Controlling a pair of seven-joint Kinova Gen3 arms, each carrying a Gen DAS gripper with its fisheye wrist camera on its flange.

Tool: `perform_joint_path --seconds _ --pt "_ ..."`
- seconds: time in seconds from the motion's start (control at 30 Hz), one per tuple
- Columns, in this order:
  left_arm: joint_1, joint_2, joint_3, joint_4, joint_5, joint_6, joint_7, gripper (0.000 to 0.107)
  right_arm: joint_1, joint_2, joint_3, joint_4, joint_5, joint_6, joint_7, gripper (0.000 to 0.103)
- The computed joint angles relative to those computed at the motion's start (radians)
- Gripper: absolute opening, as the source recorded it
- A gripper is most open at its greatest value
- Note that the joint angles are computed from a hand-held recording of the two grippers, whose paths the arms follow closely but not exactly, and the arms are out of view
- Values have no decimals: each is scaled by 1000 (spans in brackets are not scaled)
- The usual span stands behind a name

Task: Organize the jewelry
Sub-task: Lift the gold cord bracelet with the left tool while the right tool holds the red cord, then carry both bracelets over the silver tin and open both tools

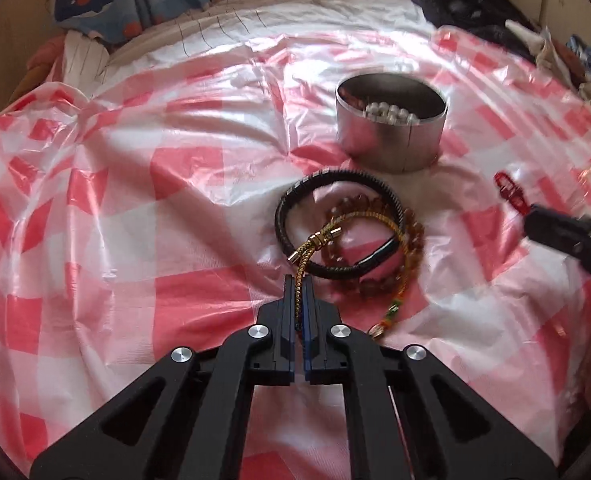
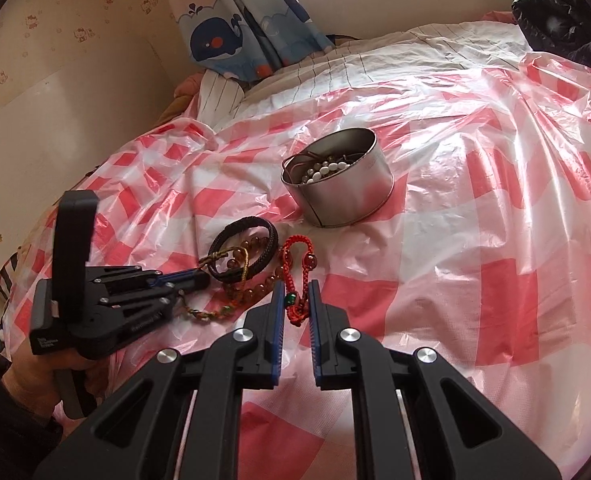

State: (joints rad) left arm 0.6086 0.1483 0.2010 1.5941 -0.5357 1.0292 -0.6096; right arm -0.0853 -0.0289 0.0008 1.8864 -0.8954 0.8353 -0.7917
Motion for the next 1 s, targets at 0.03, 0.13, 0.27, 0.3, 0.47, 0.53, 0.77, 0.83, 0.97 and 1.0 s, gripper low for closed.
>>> perform_joint_path --seconds 0.03,0.13,0.27,0.3,0.47,0.53,0.77,0.83,0.97,1.0 --pt "3 -6 1 -3 -6 4 3 2 0 -1 1 -1 -4 1 0 12" --pt "-11 -48 6 2 14 -45 0 2 5 -6 7 1 -23 7 14 12" --pt "-28 -62 20 -32 11 -96 -3 2 5 -7 10 -13 -36 -6 20 12" --pt "-30 -56 22 -46 6 -103 -4 2 3 -4 8 -21 -36 -14 16 12" --pt "-47 5 -1 -130 27 -171 -48 2 -8 20 -8 -77 -16 -61 -17 12" --pt "-49 37 -18 -167 37 -195 -60 2 -10 36 -15 -105 -4 -72 -30 12" --pt "-84 202 -72 -330 151 -160 -158 8 -54 125 -41 -238 112 -140 -116 12" --pt "-74 225 -96 -355 172 -117 -185 29 -147 178 26 -300 193 -130 -175 13" --pt "-35 162 -133 -274 135 -117 -161 46 -221 261 76 -376 322 -73 -273 20" --pt "-29 144 -135 -252 122 -111 -148 48 -193 252 47 -364 322 -79 -276 21"
